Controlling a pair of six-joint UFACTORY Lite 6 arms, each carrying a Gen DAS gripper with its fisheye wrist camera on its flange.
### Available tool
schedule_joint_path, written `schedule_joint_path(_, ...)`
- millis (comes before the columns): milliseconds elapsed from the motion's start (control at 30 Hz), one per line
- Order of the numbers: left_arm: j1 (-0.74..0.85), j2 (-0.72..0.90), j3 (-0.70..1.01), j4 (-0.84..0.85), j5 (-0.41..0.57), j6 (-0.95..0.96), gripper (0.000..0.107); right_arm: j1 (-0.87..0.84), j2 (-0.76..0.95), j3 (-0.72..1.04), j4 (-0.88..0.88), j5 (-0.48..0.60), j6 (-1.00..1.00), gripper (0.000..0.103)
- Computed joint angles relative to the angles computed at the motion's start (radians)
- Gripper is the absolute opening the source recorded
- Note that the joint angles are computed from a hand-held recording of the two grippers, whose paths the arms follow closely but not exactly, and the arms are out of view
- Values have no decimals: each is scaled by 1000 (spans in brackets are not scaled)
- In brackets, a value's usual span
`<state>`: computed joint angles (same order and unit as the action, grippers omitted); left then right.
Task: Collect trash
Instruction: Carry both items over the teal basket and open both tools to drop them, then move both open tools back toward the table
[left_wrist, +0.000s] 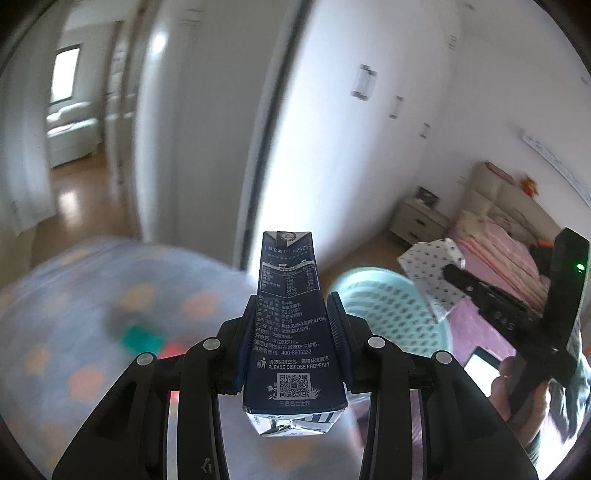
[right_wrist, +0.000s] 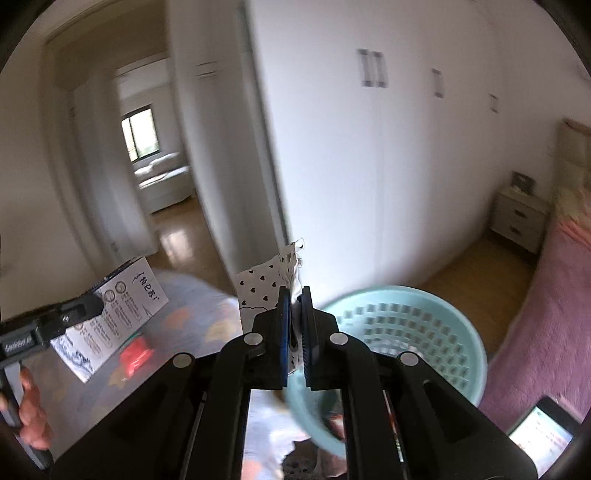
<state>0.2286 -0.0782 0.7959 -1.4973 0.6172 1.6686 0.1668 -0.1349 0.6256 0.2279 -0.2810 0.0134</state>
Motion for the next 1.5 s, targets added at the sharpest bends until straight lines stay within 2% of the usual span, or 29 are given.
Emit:
schedule_joint_path(100,-171,54,33,-109,-63,61,35,-124,16,-5,-183,15,194,4)
schedule_joint_path(233,-351,229,157,-195,-129,94,35,-254,91,12,-351,25,358,4)
schedule_joint_path(333,-440,378,274,-205,-172,66,35,-338,154,33,-536,17,522,4)
schedule_joint_path(467,-509,546,409,-217,-223,62,36,-397,215,57,-669,1,628,4)
schedule_joint_path(533,-528,624,484,-166,-237,-1,36,-415,262,101,-744,8,691,4)
schedule_joint_path(567,-530,648,506,-157,-234,-16,37,-415,284,118,-759,11,705,4)
schedule_joint_path(633,-524,673,522,-168,-218,-16,49,-412,312,138,-767,14,722,5)
schedule_joint_path(667,-523,675,518,-197,-224,13,51,-414,330,152,-797,14,755,6)
schedule_joint_path(733,-516,660,495,-237,-230,58,57,-419,370,180,-868,12,829,12)
schedule_joint_path(767,-511,656,487,-245,-230,68,57,-415,384,186,-888,13,855,25)
schedule_joint_path(800,-500,644,472,-251,-227,80,57,-420,402,199,-940,10,913,47)
schedule_joint_path(833,-490,632,461,-251,-226,84,57,-427,406,197,-949,-2,929,57)
schedule_joint_path(933,-463,583,406,-283,-220,129,60,-431,384,160,-869,-30,848,60)
schedule_joint_path(1100,-397,497,308,-307,-180,165,60,-419,319,114,-895,-33,880,60)
schedule_joint_path(1333,-269,318,143,-298,-128,209,60,-278,171,52,-663,48,693,60)
schedule_joint_path(1500,-110,226,69,-238,-71,202,60,-140,114,43,-354,87,414,60)
